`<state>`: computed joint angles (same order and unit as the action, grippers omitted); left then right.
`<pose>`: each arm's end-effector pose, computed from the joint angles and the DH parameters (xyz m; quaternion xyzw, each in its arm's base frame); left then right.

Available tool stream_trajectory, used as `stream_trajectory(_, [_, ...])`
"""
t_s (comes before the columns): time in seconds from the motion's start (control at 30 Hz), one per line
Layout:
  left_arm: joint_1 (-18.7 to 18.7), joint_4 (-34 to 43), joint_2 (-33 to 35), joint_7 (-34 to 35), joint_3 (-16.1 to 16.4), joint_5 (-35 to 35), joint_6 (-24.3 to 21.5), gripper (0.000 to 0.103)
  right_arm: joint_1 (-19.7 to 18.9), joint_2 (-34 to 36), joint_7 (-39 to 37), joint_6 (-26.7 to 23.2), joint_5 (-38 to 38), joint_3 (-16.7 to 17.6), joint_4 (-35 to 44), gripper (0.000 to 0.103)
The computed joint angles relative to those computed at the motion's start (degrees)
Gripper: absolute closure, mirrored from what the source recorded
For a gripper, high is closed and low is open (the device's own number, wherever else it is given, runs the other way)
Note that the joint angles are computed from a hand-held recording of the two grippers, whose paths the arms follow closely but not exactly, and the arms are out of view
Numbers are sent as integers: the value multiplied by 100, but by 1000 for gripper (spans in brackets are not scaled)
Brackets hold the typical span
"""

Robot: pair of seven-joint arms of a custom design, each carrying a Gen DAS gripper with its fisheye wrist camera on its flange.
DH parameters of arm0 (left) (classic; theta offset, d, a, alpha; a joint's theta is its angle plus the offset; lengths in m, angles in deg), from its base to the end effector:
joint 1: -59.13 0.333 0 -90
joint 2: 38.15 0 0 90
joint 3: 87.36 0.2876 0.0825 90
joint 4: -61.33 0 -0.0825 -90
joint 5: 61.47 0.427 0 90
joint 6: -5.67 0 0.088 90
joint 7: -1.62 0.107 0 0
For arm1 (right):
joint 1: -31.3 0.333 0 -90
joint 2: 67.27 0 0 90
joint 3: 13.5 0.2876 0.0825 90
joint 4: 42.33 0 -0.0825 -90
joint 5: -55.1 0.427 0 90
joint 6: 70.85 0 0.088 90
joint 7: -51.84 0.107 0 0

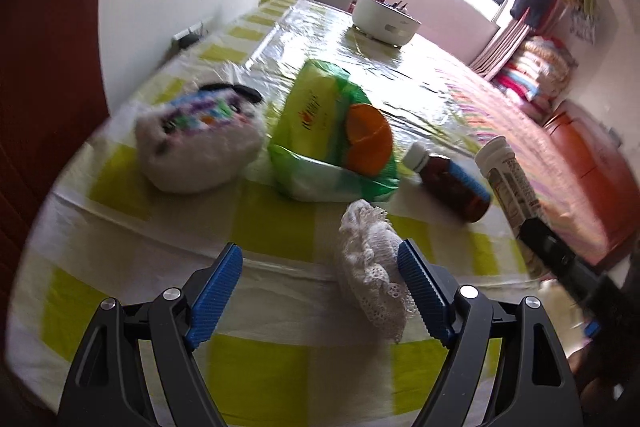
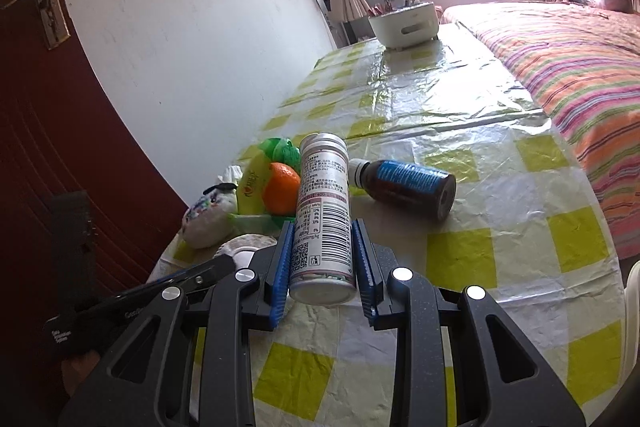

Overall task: Collect trash
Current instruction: 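Lift the spray can with the right tool while the left tool grasps the white lace cap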

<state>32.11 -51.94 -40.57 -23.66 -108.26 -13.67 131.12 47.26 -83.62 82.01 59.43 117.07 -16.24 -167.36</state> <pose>0.4308 -0.4402 0.4773 -0.8490 0.3661 -0.3079 0.2244 0.5352 0.1467 0.5190 -0.7928 0.3746 0.0207 0.4803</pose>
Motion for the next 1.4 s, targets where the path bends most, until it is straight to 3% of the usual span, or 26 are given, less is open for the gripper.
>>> stream_trajectory(0.17, [11, 231, 305, -24, 56, 143, 414, 25, -52, -37, -29, -111, 132, -85, -23, 75])
stream_trajectory(0.37, [-189, 787, 799, 272, 166, 284, 135, 27, -154, -66, -64, -177, 232, -162, -8, 75])
stream_trajectory(0.47, [-244, 835, 861, 335, 252, 424, 354, 54, -206, -82, -90, -171, 287, -199, -9, 75])
stream_trajectory(0.5, [-261, 892, 907, 426, 265, 449, 397, 59, -225, -81, -97, -178, 297, -214, 1, 75])
stream_trajectory(0.67, [-537, 1483, 1317, 878, 317, 576, -321, 63, -318, -86, -135, -168, 366, -275, 11, 75])
stream_trajectory(0.77, [-668, 1660, 1443, 966, 382, 646, -510, 64, -376, -106, -160, -127, 428, -311, 0, 75])
stream_trajectory(1.4, [-1289, 3150, 2494, 1748, 761, 993, -393, 64, -761, 15, -241, 81, 674, -511, 105, 75])
